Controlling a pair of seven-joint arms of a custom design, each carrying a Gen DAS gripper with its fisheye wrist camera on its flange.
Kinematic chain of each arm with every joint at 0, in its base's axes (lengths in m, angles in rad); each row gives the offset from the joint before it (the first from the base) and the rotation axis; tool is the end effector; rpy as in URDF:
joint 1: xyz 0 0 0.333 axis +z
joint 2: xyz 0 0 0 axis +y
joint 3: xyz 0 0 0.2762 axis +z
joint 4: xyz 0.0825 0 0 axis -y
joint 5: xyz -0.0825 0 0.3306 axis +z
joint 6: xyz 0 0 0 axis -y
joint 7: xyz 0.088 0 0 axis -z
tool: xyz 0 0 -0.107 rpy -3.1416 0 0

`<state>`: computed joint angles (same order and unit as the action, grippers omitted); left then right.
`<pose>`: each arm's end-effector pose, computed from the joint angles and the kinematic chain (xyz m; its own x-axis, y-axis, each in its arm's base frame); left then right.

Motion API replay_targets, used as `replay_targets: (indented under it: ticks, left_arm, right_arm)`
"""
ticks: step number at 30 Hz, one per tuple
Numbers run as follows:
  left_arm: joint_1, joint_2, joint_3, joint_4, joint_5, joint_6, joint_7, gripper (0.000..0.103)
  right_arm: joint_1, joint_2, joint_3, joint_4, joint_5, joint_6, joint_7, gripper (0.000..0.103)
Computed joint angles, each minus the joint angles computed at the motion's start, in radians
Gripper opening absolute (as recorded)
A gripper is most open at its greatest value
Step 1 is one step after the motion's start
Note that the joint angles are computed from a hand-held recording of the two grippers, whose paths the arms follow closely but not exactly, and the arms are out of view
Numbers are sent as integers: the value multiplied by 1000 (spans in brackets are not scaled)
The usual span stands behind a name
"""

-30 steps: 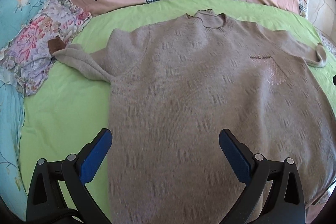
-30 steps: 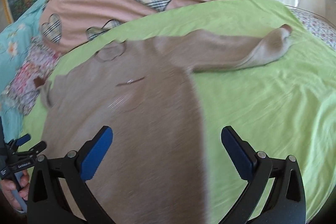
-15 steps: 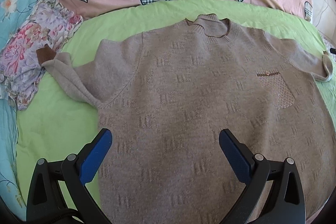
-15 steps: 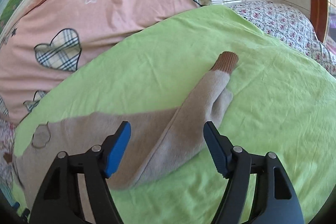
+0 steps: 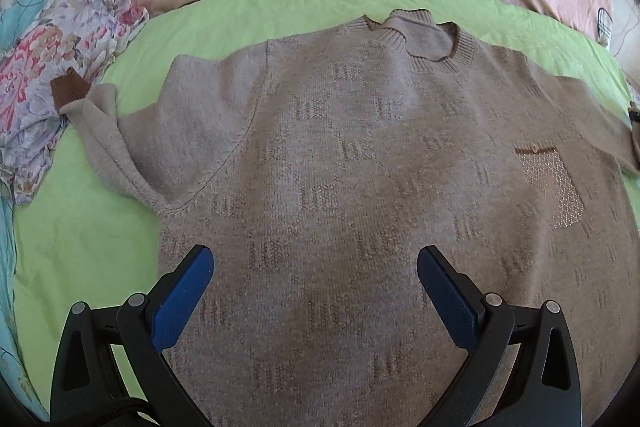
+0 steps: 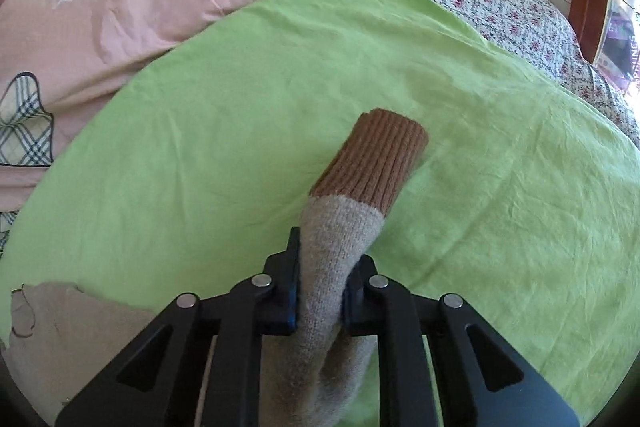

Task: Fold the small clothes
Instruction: 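Grasp the brown cuff of a sweater sleeve with the right gripper, then carry the sleeve across the sweater body with the right gripper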

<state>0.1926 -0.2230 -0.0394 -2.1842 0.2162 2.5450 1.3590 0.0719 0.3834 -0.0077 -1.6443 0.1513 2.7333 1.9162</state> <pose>0.4837 0.0707 0.5299 0.2452 -0.9652 -0.0905 -0.8119 -0.1534 -0.5633 0.6481 0.0366 0.4617 -0.2608 -0.9031 -0.3411 -0.7179 0.4177 -0.5569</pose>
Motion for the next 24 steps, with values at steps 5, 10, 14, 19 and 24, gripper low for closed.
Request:
replay_targets:
  ticks: [5, 10, 14, 19, 24]
  left_arm:
    - [-20, -24, 29, -22, -100, 11, 70, 102]
    - [-27, -64, 58, -60, -215, 28, 140, 102]
    - [-32, -92, 92, -84, -322, 20, 198, 102]
    - [-27, -117, 117, -102, -411, 11, 265, 102]
    - [-31, -112, 137, -99, -500, 3, 321, 102]
  right_arm:
    - [-94, -76, 267, -73, 357, 138, -392, 16]
    - [-101, -88, 477, -4, 680, 69, -793, 16]
    - [0, -30, 529, 91, 712, -21, -926, 16]
    - [152, 81, 497, 244, 644, -112, -930, 16]
    - [266, 171, 437, 375, 615, -192, -901, 16]
